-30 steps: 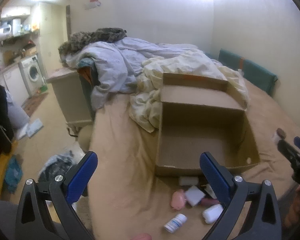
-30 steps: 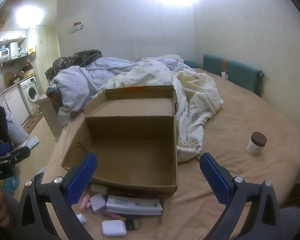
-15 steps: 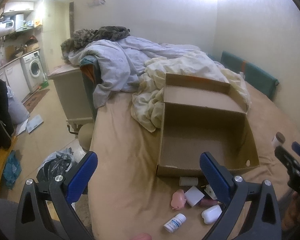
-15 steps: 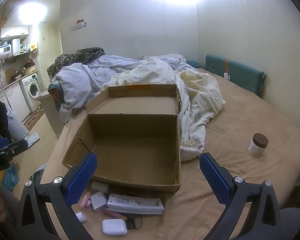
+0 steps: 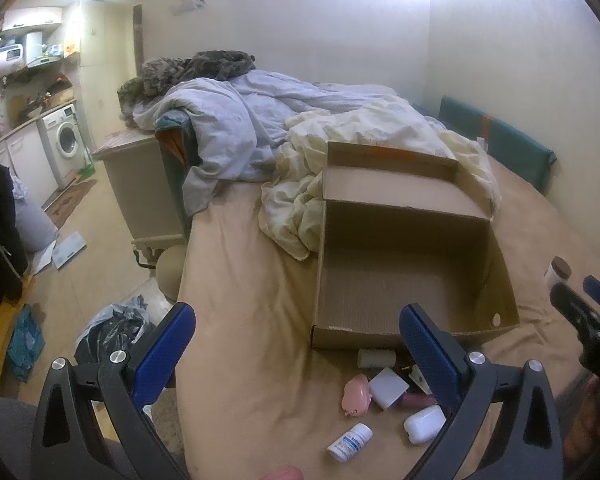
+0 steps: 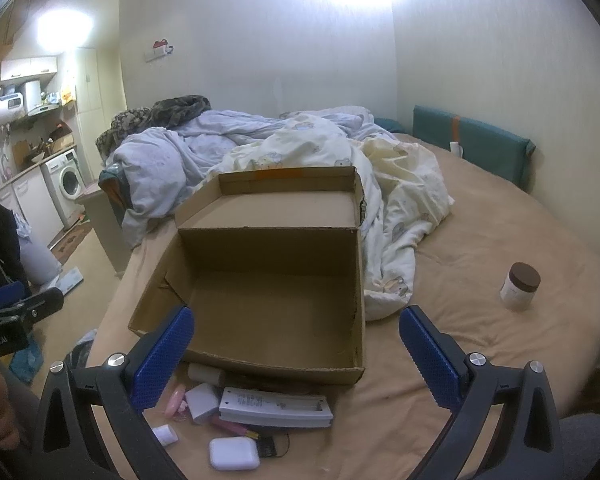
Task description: Organize rigid objects
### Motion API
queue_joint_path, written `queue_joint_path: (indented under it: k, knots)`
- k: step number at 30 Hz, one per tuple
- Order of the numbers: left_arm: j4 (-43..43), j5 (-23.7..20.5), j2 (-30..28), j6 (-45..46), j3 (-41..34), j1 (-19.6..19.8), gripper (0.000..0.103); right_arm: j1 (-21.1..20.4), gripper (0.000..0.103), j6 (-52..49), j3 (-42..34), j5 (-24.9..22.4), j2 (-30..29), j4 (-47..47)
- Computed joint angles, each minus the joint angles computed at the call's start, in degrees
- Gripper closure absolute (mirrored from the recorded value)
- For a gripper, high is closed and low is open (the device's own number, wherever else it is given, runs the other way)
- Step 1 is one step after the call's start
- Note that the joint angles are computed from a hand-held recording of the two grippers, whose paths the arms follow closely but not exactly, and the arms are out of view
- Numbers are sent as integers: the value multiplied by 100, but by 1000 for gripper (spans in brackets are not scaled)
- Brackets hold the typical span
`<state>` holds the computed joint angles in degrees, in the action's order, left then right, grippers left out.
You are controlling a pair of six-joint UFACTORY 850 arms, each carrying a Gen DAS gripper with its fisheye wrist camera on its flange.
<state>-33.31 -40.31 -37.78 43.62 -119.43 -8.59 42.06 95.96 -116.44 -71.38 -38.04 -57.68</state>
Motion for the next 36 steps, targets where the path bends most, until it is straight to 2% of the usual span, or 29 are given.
queue_joint_path:
  k: [10, 14, 19, 21, 23, 24, 25, 28, 30, 31, 34, 36]
  knots:
    - [-16, 11, 34, 42, 109, -18, 1, -3, 0, 30, 3, 21, 1, 3]
    - [111, -510, -213, -136, -278, 9, 1, -5, 0, -10, -16, 35, -10, 34]
    - [224, -654, -336, -223, -455, 20, 1, 4, 0, 17, 7, 46, 4, -12]
    - [455, -1099, -587, -277, -823, -23, 1, 1, 0, 26, 27, 60, 21, 9]
    - [764, -1934, -1020, -393, -1440, -87, 5, -27, 0, -2, 32, 111, 29, 129]
    - [918, -2169, -1150, -453, -1607, -123, 8, -57, 0, -33, 82, 194, 65, 248]
    - [1171, -2379, -1277, -551, -1758, -179, 11, -106, 0, -98, 134, 354, 99, 461]
    - [1684, -2824, -1561, -831, -2056, -273, 15, -340, 0, -403, 474, 1255, 298, 1509]
    - [1897, -3599, -2148, -1093, -2942, -322, 17, -435, 0, -461, 710, 1708, 425, 1934]
    - [2019, -3833, -2329, -1152, -3171, -361, 20, -490, 0, -528, 844, 1952, 496, 2174]
    - [2499, -4114, -2436, -1141, -3068, -498, 24, -654, 0, -763, 1108, 2350, 601, 2943]
    - [2491, -4258, -2466, -1173, -3012, -513, 25, -816, 0, -1189, 1285, 2705, 621, 3891]
